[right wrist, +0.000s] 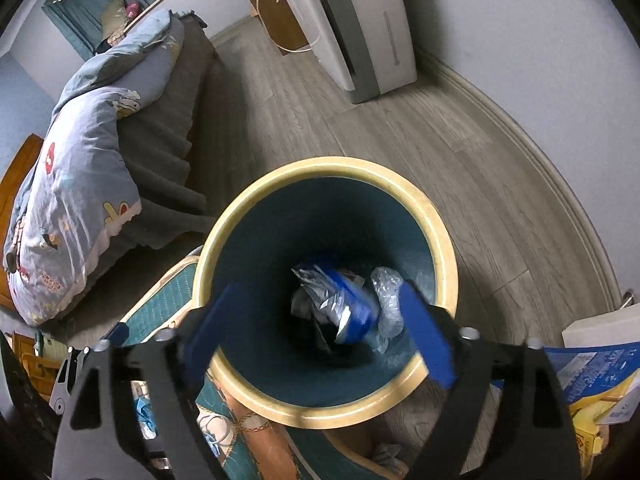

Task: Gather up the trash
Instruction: 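Move both open tools back over the remaining trash on the cushion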

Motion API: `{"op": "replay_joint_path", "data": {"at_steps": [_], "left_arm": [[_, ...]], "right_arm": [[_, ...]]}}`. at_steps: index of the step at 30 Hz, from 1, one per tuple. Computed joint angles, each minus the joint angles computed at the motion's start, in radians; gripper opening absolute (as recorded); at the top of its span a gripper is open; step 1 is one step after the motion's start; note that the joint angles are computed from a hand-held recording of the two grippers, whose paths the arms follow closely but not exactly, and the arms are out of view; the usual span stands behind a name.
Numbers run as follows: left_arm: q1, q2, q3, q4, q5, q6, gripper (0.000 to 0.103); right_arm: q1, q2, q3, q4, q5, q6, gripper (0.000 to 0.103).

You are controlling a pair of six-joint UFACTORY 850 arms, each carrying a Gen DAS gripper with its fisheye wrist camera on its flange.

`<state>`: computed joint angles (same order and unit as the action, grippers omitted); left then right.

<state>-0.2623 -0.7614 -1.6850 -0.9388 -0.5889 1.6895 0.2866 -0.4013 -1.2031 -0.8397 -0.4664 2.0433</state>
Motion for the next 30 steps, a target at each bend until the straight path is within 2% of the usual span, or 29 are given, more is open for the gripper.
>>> {"op": "replay_joint_path", "data": {"at_steps": [4, 10, 17, 23, 30], "left_arm": [[0.019, 0.010, -0.002, 0.007, -0.014, -0.028, 0.093], [0.083, 0.057, 0.020, -0.019, -0.055, -0.001, 0.095], [0.167, 0.111, 0.036, -0.016, -0.032, 0.039, 0.095], [0.255, 0.147, 0.028, -0.015, -0.076, 0.024, 0.095], [0.370, 0.141, -0.016, -0.006, -0.181, -0.060, 0.097]], "right_arm": [[0.009, -0.006, -0.022, 0.001, -0.019, -0.030, 0.091], [0.029, -0.030, -0.084, 0.043, -0.071, -0.141, 0.092], [0.087, -0.047, -0.156, 0.020, -0.134, -0.182, 0.094], [0.148, -0.049, -0.201, 0.005, -0.145, -0.169, 0.097], [0.206, -0.087, -0.279, 0.051, -0.199, -0.194, 0.097]]}}
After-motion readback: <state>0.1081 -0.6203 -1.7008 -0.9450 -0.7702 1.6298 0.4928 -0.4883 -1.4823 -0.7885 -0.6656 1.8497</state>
